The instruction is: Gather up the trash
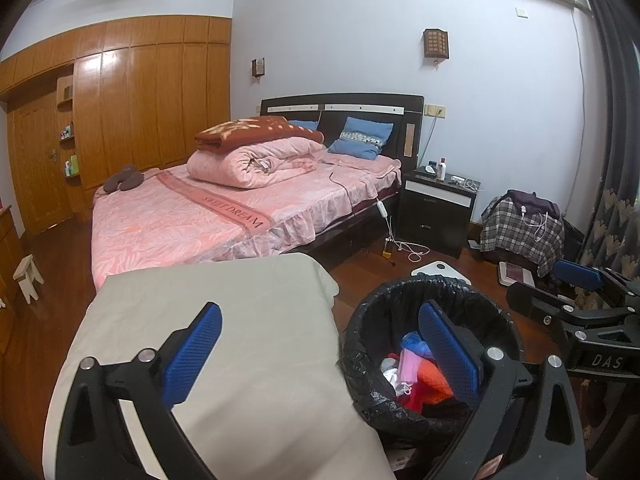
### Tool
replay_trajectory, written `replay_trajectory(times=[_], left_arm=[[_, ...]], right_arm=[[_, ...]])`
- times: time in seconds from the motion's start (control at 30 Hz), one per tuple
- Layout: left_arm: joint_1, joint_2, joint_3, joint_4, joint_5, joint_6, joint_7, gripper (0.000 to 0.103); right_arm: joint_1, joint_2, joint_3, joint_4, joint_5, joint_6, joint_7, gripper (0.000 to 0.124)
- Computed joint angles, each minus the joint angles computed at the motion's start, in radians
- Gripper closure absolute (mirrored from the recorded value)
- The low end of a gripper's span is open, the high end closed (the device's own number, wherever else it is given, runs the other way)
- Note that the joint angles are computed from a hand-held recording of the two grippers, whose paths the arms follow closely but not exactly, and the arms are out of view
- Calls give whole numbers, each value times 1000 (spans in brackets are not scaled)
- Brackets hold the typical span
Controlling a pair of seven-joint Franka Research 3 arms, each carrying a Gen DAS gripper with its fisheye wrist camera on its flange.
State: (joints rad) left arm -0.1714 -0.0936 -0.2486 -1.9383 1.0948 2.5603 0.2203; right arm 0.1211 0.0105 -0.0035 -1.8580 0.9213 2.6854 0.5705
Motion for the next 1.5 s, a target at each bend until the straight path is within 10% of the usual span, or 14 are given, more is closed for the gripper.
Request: replay_trajectory(times=[1.5], left_arm=[[3, -6, 1, -3, -20, 2, 16, 6]], right_arm=[[1, -1, 2, 7, -27, -5, 27, 26]])
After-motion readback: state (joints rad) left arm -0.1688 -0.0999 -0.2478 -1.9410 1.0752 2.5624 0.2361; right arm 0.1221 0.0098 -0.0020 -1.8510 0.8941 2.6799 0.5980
